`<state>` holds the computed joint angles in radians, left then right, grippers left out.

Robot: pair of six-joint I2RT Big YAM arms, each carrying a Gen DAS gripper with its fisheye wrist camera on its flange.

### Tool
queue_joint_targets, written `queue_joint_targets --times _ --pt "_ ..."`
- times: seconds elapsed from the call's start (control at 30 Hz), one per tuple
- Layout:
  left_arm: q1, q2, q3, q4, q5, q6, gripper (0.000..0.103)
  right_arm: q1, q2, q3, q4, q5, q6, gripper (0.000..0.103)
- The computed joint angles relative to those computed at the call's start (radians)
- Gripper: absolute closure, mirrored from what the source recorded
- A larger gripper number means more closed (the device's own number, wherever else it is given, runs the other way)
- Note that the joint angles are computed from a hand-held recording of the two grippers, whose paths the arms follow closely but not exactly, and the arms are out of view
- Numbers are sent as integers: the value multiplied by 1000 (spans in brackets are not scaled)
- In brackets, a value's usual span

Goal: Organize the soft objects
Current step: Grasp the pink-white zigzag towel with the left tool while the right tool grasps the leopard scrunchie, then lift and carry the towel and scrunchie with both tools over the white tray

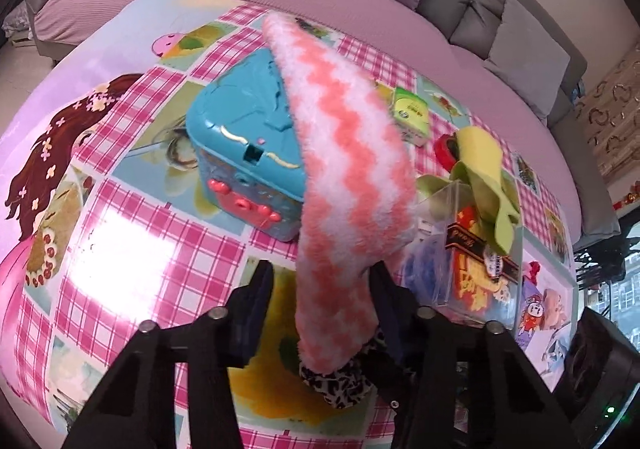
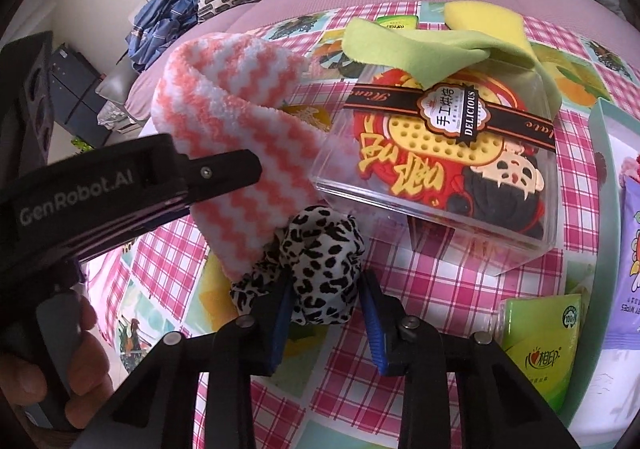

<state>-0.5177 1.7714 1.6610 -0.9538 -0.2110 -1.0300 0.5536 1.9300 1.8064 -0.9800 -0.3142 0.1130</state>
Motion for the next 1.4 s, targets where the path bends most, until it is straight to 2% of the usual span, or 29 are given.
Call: queue_joint_targets --times 0.23,0.27,0.3,0.4,0.5,0.7,0.93,1.17,1.4 --pt "-10 -19 -6 54 -54 7 54 -2 2 0 -5 -7 -1 70" --pt "-7 -23 -12 64 -55 8 60 -2 4 1 -6 -9 -2 70" --pt "-7 -29 -19 75 -58 7 69 -2 4 1 -6 -8 -2 70" --pt "-3 -37 -30 93 -56 11 85 -3 2 -5 -2 -11 -3 72" --pt "-7 -47 -40 110 -59 31 93 -3 1 -8 0 -13 -3 77" --pt "-26 -77 -57 158 -128 86 95 -8 -17 -25 19 -16 -4 84" --pt "-50 -123 -89 236 -239 168 96 -20 -56 -51 50 -35 -10 86" --pt "-83 -180 -122 316 -358 236 96 -35 -136 -114 132 -60 0 86" --pt "-120 -195 -102 327 -463 299 96 -60 -206 -154 227 -51 49 86"
